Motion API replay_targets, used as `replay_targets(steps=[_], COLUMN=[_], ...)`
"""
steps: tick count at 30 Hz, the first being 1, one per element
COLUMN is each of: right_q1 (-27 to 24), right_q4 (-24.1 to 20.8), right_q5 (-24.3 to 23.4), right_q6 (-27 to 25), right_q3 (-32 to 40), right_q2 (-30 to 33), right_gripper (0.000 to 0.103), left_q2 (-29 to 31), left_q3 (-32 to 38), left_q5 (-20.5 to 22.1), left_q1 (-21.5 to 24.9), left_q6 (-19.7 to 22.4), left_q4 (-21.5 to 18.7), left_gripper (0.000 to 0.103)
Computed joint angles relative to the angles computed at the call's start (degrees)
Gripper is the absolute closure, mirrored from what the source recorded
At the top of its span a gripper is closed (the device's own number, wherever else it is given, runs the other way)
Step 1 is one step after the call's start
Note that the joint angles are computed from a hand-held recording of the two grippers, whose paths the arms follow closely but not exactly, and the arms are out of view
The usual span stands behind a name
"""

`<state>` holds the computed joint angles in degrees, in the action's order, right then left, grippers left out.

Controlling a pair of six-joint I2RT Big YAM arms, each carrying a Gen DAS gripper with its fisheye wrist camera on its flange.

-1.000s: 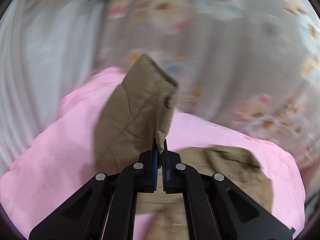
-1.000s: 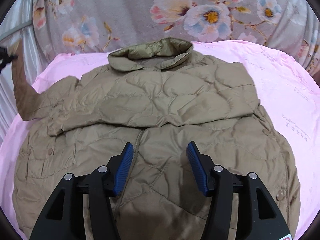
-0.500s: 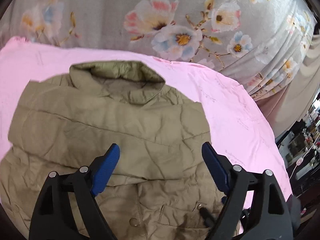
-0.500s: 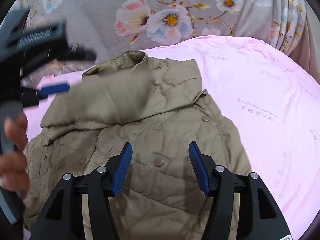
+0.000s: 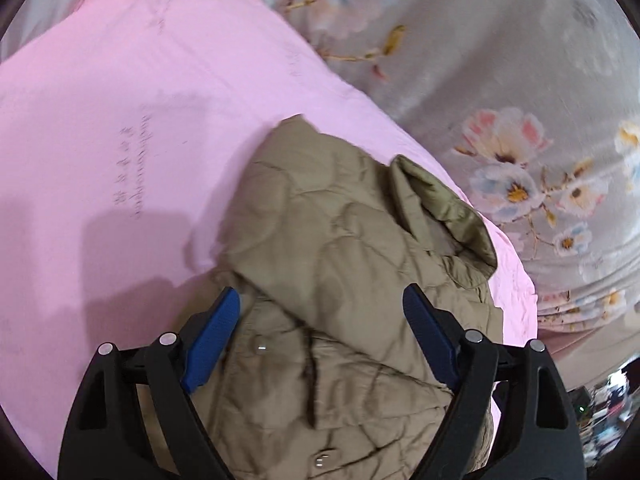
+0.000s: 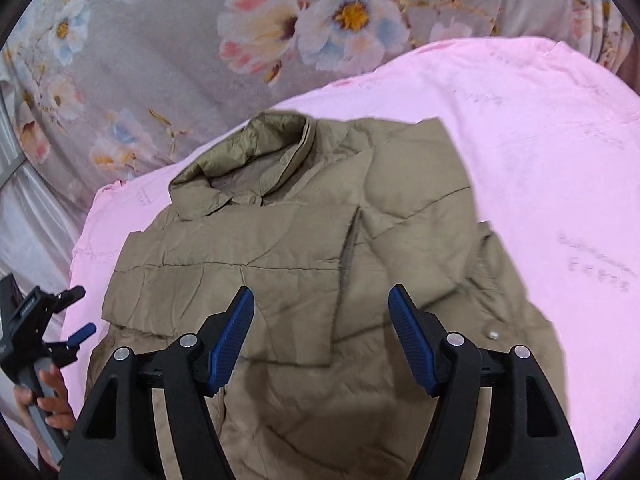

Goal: Fold large clothes

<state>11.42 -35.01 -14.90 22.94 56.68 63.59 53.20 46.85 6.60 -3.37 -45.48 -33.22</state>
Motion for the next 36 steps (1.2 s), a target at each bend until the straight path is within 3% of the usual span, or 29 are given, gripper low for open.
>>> replay_targets(steps=[3,5,7,9,17,20,21,24,27,31,34,36], right_q1=[0.62,1.27,1.78,1.80,-0.61,-0.88,-1.05,-1.41,-0.36,0.17,0.53,0.98], right_q4=[0.19,0.76,0.80,0.37,0.76,-0.50,-0.52,-0.12,-1.45,-2.76,-1.75,-0.73], right_q5=[-1.01,-0.11,0.42,0.50,-3.35,-2.60,-2.28,-1.31,3.65,6.14,6.19,6.77], right_q6=[1.61,1.77,1.02,0.31,-3.51,-6.38,-7.01,-8.16,-11.06,-11.59,-11.04,-10.74], right_q3=[1.43,1.94,2.16,3.03,8.30,11.15,11.44,10.81,8.43,4.59,1.98,0.46], right_q2=[3.35,4.55,4.93,5.14,0.81,-0.42,-1.04,-2.36,-1.54,1.36,2.48,2.70], right_gripper=[0.035,0.044,0.078,0.092,0.098,0.098,0.098,0.099,0.099,0.099,0.099,0.099], left_q2=[0.38,0.76,1.84,3.44,7.46,8.86,9.19,8.46,7.04,7.46,7.45,7.62], left_q3=[-1.67,-2.55,-2.44,-1.79,1.73,3.98,4.93,6.00,5.83,4.29,2.79,2.74], left_q5=[4.63,6.99,6.44,7.06,5.73,2.27,0.59,-3.94,-9.82,-12.09,-12.63,-15.24], left_q1=[2.58,3.65,3.43,3.72,4.64,3.18,2.39,0.33,-1.93,-2.82,-2.98,-4.19], left_q6=[-1.25,-2.17,-2.84,-3.66,-4.29,-1.66,-0.41,1.85,4.33,6.24,6.73,7.59], left_q4=[1.69,3.09,4.14,4.97,4.72,2.07,0.66,-1.85,-4.00,-5.35,-4.30,-4.34], left_gripper=[0.022,0.024,0.029,0.032,0.043,0.064,0.079,0.092,0.094,0.095,0.095,0.095])
